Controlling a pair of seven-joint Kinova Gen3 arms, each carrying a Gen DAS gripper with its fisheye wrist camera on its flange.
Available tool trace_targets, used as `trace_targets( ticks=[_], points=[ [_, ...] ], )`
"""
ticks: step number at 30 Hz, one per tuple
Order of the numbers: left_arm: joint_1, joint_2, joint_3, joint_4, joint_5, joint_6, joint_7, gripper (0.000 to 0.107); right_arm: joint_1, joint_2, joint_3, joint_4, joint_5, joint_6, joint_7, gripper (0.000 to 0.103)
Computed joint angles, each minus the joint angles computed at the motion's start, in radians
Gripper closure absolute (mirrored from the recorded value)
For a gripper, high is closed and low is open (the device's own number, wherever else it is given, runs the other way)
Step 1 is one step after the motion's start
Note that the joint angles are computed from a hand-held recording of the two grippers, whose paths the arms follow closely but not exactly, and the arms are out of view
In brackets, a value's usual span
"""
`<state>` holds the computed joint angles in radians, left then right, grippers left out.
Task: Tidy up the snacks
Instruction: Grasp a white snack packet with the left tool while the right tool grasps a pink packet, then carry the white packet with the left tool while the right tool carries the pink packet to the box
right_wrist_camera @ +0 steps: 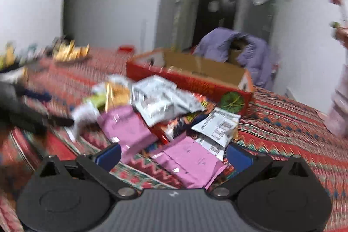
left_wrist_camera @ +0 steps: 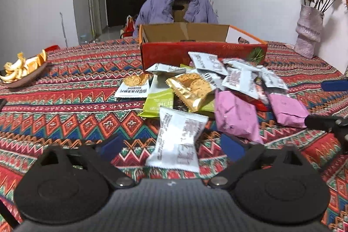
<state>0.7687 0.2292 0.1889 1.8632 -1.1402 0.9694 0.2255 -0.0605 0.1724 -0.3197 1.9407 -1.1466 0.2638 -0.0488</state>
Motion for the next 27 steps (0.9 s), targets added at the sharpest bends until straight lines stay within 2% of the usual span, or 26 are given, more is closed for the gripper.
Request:
trace_targets(
  ticks=[3, 5, 6, 7, 9, 11, 15, 18, 19, 20, 21, 23, 25, 27],
  points=[
    [-0.035, 0.009, -0.015, 0.004, 0.008, -0.051, -0.035, 0.03, -0.093, 0.064, 0.114, -0.081, 0.121, 0.05, -0.026, 0.005],
    [-0.056, 0.011, -0.024, 0.01, 0.019, -0.095, -0.056, 0.036, -0.118, 0.109, 0.166, -0.148, 0.202, 0.13, -0.052, 0.007],
    [-0.065, 0.008, -0.027, 0.014, 0.026, -0.119, -0.066, 0.04, -0.107, 0.134, 0.164, -0.184, 0.243, 0.17, -0.071, 0.012],
    [-0.075, 0.002, -0.031, 0.023, 0.029, -0.152, -0.071, 0.042, -0.083, 0.157, 0.144, -0.217, 0.283, 0.211, -0.101, 0.014],
    [-0.079, -0.004, -0.041, 0.043, 0.008, -0.199, -0.049, 0.052, 0.001, 0.214, 0.059, -0.282, 0.349, 0.292, -0.133, 0.014],
    [-0.074, -0.001, -0.047, 0.057, -0.027, -0.217, -0.016, 0.058, 0.081, 0.266, -0.006, -0.338, 0.353, 0.374, -0.112, 0.012],
    [-0.054, 0.018, -0.044, 0.049, -0.052, -0.185, 0.0, 0.061, 0.092, 0.342, 0.009, -0.451, 0.419, 0.516, -0.182, 0.012],
    [-0.044, 0.018, -0.037, 0.031, -0.019, -0.15, -0.023, 0.062, 0.116, 0.357, -0.006, -0.466, 0.416, 0.546, -0.201, 0.013],
    [-0.034, 0.02, -0.035, 0.025, -0.014, -0.129, -0.019, 0.062, 0.12, 0.348, -0.004, -0.452, 0.407, 0.543, -0.211, 0.02],
    [-0.025, 0.018, -0.031, 0.02, -0.007, -0.108, -0.019, 0.062, 0.122, 0.33, -0.001, -0.427, 0.399, 0.523, -0.223, 0.025],
    [-0.015, 0.016, -0.026, 0.014, 0.003, -0.087, -0.018, 0.062, 0.119, 0.311, 0.004, -0.405, 0.401, 0.499, -0.241, 0.036],
    [0.004, 0.013, -0.015, 0.003, 0.021, -0.043, -0.017, 0.062, 0.113, 0.254, 0.016, -0.333, 0.398, 0.441, -0.299, 0.039],
    [0.033, 0.016, -0.003, -0.01, 0.029, 0.011, -0.006, 0.062, 0.133, 0.201, -0.009, -0.253, 0.39, 0.378, -0.35, 0.04],
    [0.062, 0.024, 0.007, -0.025, 0.031, 0.063, 0.011, 0.062, 0.106, 0.136, 0.005, -0.163, 0.374, 0.296, -0.389, 0.04]
  ],
)
